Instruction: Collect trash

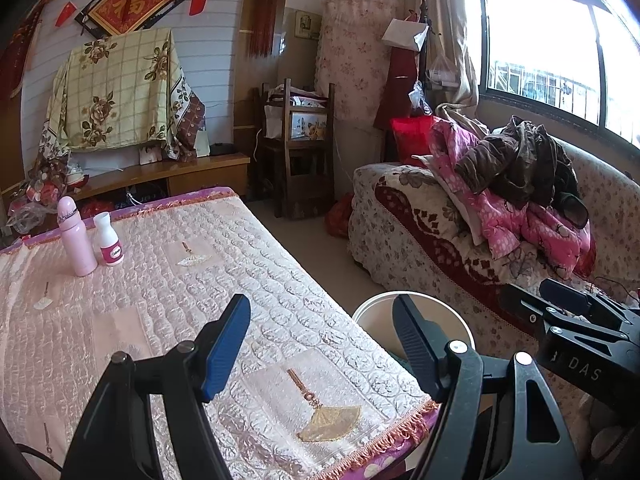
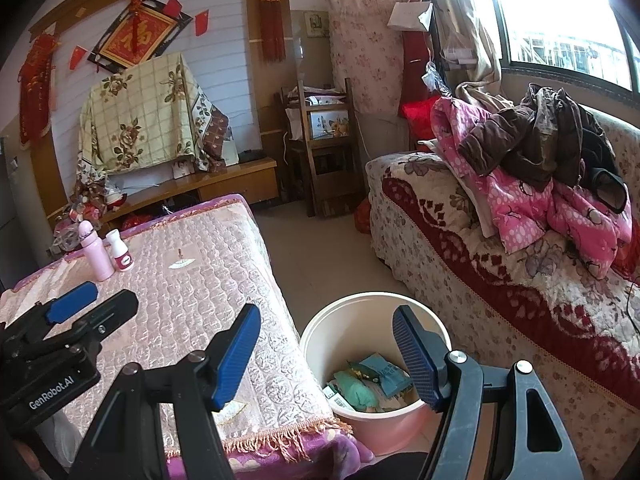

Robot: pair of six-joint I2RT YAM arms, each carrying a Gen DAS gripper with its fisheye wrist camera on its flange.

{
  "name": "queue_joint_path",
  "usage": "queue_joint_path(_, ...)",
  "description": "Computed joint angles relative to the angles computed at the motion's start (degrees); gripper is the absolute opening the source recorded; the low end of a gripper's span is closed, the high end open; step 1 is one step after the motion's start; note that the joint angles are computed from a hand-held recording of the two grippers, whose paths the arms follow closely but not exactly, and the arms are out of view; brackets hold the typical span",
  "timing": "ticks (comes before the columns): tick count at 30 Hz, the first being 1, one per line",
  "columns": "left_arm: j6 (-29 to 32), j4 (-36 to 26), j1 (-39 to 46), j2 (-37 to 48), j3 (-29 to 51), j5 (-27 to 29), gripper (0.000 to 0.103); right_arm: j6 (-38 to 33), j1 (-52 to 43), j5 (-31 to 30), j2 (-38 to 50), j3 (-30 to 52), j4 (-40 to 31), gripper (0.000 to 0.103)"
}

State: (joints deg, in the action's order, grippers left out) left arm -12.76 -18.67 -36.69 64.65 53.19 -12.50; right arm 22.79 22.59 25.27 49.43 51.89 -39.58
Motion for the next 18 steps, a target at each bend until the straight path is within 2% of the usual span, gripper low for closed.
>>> queue_joint_path(18,-0.04,0.08,0.22,0.24,-0.52,0.11,0.074,0.21,-0.96,-1.19,0.64,-0.85,0.39,0.072)
